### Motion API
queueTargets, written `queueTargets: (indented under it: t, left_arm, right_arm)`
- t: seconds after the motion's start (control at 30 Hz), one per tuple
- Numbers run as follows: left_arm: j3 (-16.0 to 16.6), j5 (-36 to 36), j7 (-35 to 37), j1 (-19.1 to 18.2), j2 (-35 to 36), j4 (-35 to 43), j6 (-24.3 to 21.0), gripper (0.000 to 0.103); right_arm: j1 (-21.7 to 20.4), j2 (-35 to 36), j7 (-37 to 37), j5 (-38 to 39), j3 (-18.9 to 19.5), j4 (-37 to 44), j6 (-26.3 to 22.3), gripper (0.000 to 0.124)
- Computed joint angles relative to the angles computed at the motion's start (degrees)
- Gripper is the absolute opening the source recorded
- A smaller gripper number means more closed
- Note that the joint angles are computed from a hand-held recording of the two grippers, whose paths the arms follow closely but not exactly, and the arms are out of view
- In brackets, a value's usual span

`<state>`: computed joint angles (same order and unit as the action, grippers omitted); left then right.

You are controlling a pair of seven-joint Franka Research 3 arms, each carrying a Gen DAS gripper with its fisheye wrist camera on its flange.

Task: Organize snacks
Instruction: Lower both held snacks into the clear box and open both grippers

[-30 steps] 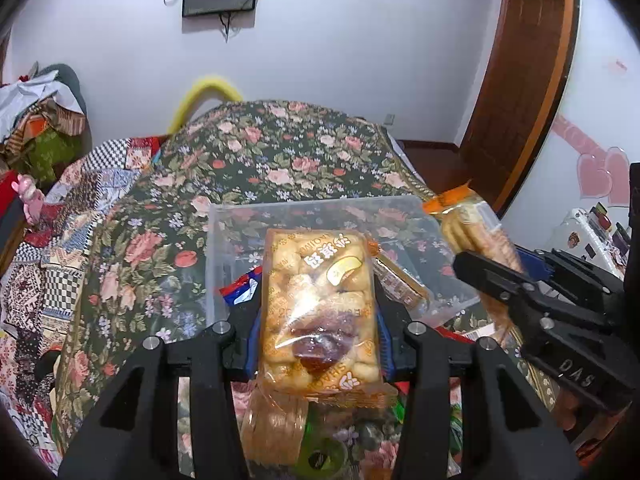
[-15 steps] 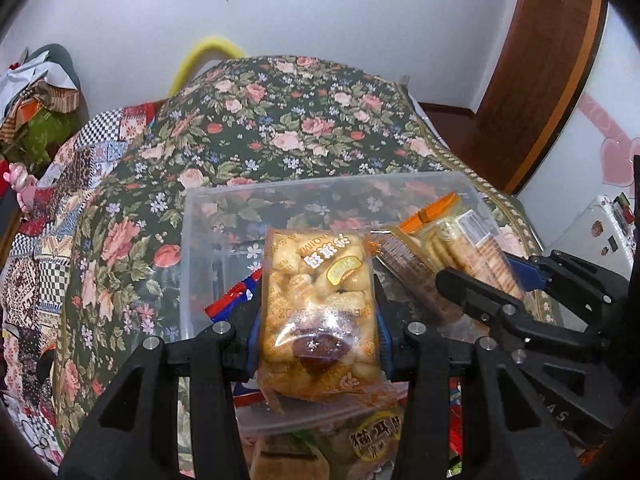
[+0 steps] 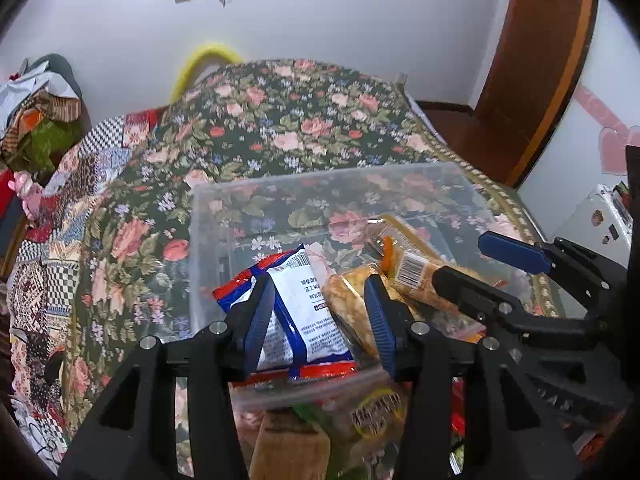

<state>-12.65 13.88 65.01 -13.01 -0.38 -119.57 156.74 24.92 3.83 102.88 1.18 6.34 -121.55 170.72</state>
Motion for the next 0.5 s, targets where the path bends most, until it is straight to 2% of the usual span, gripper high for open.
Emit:
queueTargets:
  t: [0.23, 0.43, 0.5]
  left_arm:
    - [0.37, 1.47, -1.38, 0.17, -8.54, -7.44, 4.33, 0.059]
    - [1.57, -1.18, -0.34, -0.69, -15.56, -14.26, 5.99, 0.065]
    - [2.13, -2.15, 0.09, -1.16, -17.58, -16.34, 6.05, 0.066]
  right_arm:
    - [-0.74, -5.62, 3.23, -3.54, 0.94, -5.16, 3.42, 0.059]
    - [-3.71, -10.83, 5.96, -5.89, 4.18, -10.81, 5.77, 0.061]
    - [-5.46, -12.69, 7.51, -6.92, 6.00, -12.99, 6.24, 0.068]
